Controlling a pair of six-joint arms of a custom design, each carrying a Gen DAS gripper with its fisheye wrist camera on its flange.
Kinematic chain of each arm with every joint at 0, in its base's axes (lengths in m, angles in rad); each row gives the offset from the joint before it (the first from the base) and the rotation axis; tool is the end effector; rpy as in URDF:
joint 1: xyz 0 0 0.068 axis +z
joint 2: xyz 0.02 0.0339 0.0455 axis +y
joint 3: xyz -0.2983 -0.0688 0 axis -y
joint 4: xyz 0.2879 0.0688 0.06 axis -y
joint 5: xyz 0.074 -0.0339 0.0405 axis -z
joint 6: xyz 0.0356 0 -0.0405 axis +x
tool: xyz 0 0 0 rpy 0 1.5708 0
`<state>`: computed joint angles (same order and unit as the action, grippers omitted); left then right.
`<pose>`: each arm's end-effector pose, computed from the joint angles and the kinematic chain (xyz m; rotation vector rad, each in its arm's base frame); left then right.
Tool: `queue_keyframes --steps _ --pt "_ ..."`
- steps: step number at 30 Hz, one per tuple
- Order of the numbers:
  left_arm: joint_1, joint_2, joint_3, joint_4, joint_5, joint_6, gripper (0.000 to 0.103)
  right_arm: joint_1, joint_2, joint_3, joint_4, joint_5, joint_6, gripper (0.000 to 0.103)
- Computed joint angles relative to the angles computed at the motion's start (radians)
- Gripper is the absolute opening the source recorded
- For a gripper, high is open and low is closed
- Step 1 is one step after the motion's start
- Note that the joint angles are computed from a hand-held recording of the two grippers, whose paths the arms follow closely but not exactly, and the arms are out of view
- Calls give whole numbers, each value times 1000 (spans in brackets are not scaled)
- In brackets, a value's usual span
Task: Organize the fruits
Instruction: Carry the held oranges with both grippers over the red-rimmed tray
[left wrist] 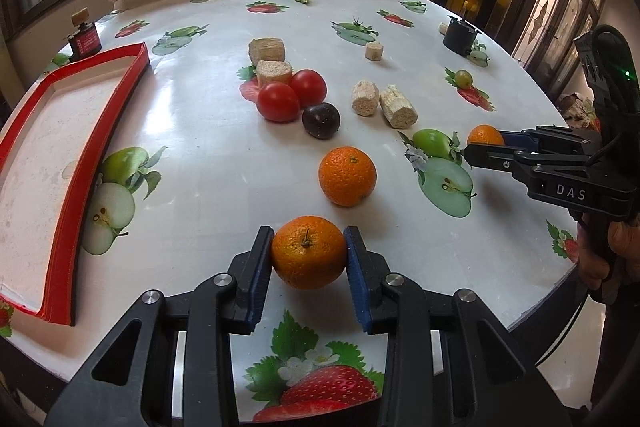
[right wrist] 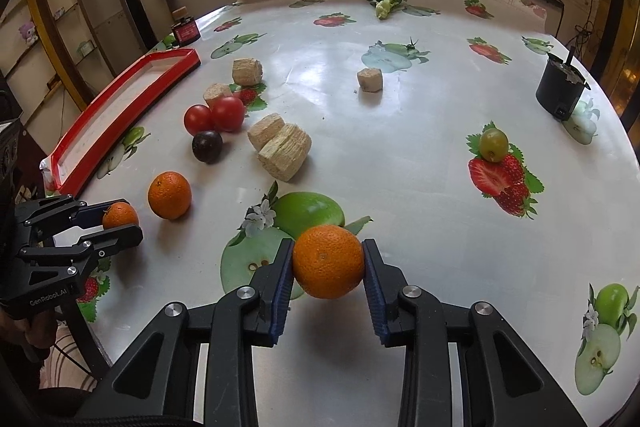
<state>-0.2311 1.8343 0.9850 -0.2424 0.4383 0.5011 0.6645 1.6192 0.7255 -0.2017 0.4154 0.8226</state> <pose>0.3683 -0.1022 0.1307 1.0510 2.3507 -0.4829 0.2532 0.1801 0.1299 0.3270 2.4998 0.0224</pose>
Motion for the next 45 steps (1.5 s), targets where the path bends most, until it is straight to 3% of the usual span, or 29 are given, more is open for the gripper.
queue_keyframes --steps 22,45 --pt "163 -29 55 -24 42 -19 33 71 118 227 8 -46 -120 34" --pt "243 14 133 -14 22 -54 33 67 279 456 17 -134 -233 34"
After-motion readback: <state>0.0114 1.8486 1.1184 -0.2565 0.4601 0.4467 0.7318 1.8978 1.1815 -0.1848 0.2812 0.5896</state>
